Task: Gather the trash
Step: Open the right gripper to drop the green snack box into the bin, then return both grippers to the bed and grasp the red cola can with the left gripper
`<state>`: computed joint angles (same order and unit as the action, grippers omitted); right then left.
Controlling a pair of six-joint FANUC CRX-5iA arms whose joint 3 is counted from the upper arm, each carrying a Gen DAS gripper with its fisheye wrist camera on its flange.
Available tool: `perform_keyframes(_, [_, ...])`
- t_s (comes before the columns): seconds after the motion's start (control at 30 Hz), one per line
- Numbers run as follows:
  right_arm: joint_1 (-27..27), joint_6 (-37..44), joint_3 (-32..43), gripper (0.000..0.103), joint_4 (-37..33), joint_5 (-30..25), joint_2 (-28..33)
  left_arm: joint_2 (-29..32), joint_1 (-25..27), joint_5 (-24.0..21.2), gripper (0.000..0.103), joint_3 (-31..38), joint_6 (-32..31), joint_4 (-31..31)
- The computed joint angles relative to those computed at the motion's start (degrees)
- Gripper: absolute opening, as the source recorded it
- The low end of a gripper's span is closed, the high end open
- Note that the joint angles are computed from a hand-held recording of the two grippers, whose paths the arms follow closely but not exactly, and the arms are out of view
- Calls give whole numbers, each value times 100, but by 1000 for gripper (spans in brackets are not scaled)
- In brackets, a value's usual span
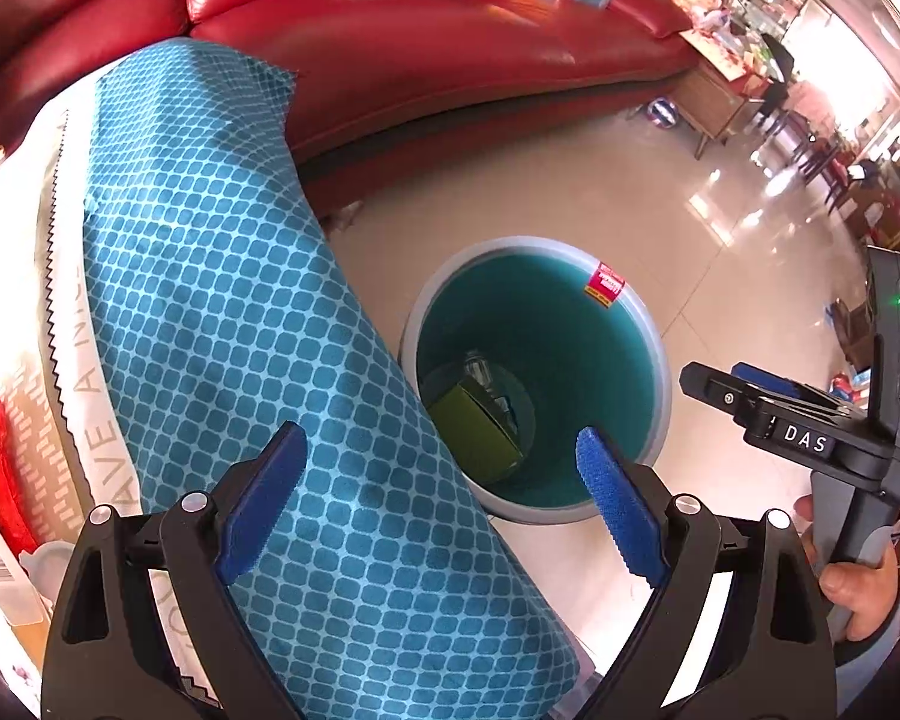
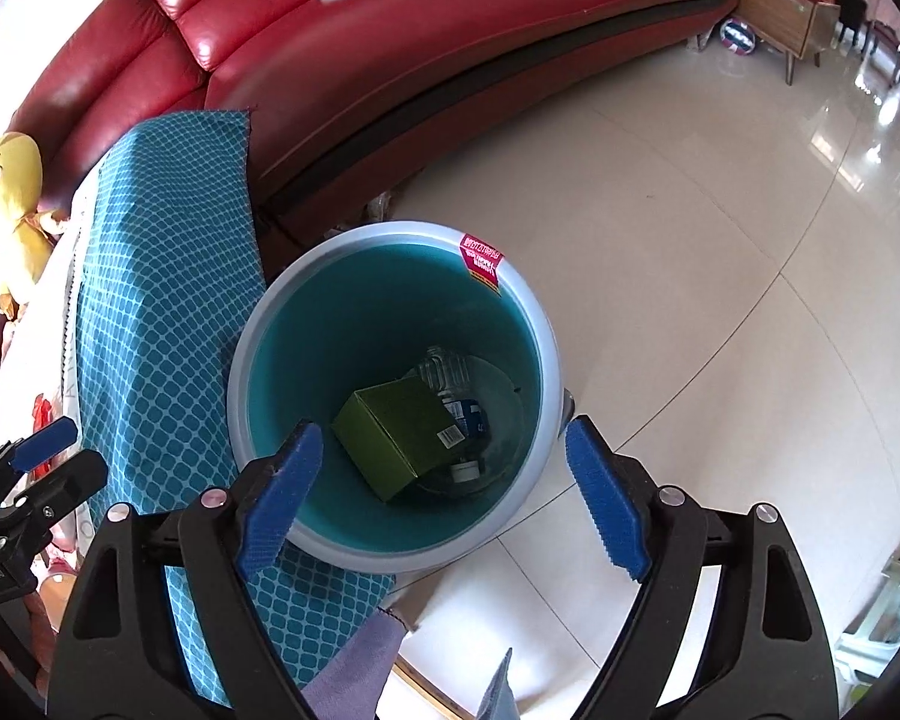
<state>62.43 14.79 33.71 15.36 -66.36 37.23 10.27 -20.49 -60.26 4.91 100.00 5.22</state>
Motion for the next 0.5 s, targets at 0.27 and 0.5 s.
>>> perform_keyframes(0.27, [145,120,386,80,26,-376,96,-340,50,2,92,-294,-21,38])
perform_keyframes(0.5, [398,413,1070,84,208,-727,384,-1087,244,45,92,-922,23,-26])
